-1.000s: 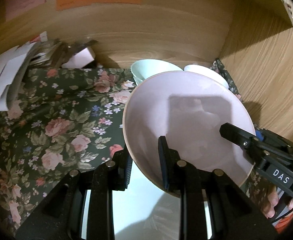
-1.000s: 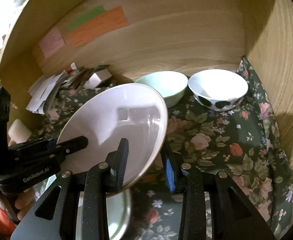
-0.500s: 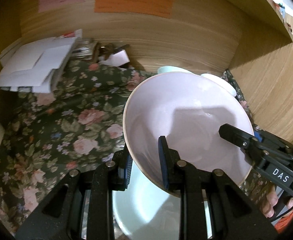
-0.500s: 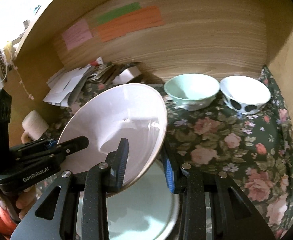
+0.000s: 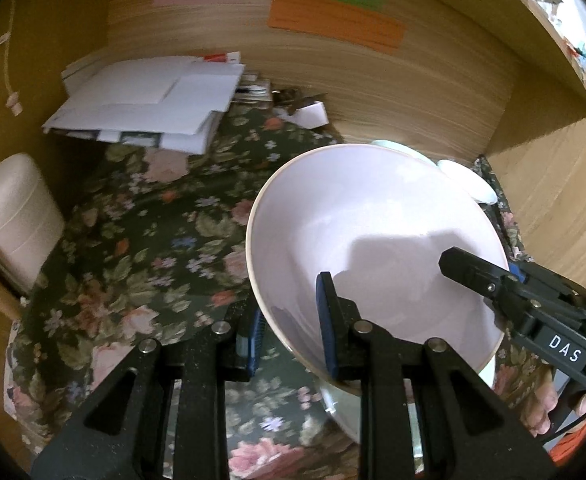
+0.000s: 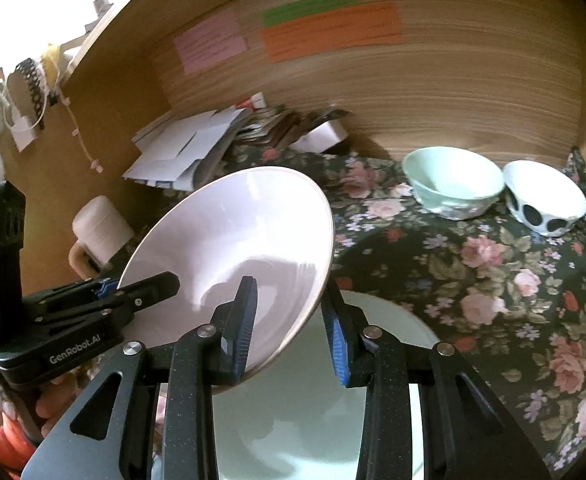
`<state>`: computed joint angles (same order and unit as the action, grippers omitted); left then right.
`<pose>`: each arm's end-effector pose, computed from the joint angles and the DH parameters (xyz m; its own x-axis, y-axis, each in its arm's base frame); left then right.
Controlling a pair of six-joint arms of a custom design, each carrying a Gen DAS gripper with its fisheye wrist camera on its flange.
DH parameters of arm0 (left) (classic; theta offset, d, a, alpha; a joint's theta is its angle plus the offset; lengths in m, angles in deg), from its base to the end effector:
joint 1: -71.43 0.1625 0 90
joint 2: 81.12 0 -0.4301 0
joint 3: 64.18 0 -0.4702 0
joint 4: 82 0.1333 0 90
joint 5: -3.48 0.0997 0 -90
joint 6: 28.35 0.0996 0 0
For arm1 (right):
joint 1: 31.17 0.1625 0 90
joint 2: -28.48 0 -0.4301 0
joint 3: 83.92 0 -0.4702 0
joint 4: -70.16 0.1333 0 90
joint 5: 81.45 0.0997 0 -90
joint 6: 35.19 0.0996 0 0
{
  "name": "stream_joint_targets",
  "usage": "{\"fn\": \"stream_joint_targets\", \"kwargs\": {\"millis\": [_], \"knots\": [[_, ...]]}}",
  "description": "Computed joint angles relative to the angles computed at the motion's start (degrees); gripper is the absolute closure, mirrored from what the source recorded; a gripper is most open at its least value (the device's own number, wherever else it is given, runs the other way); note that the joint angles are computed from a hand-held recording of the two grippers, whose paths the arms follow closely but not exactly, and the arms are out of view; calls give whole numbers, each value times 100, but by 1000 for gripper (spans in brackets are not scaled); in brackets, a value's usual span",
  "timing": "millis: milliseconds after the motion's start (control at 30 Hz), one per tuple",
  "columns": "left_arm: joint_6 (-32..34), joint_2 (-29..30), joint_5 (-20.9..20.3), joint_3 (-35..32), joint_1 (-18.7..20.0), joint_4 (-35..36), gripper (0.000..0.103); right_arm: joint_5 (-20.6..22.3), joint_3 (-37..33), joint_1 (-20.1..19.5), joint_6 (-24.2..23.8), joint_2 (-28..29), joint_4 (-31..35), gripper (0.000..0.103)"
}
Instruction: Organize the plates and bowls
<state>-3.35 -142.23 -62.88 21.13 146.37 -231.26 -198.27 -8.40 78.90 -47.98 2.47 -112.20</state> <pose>-0.0330 -0.7892 0.3289 -0.7661 0.3482 -0.5402 0.5919 0.7098 -0.3819 0.3662 -0.7449 -0.0038 -0.8644 -0.1700 0.4731 -0.4542 0.6675 -0.5900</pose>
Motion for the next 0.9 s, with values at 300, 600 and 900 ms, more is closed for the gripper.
{"fn": "stream_joint_targets", "kwargs": {"millis": [300, 600, 900], "knots": [[-26, -157, 101, 17, 207, -37, 79, 91, -462, 116, -9, 375, 411, 73], [-35, -201, 239, -61, 373, 24, 79, 181, -877, 169, -1, 682, 887, 73], [-115, -178, 335, -138, 543, 166, 79, 192, -1212, 160, 91, 915, 1450, 73]]}}
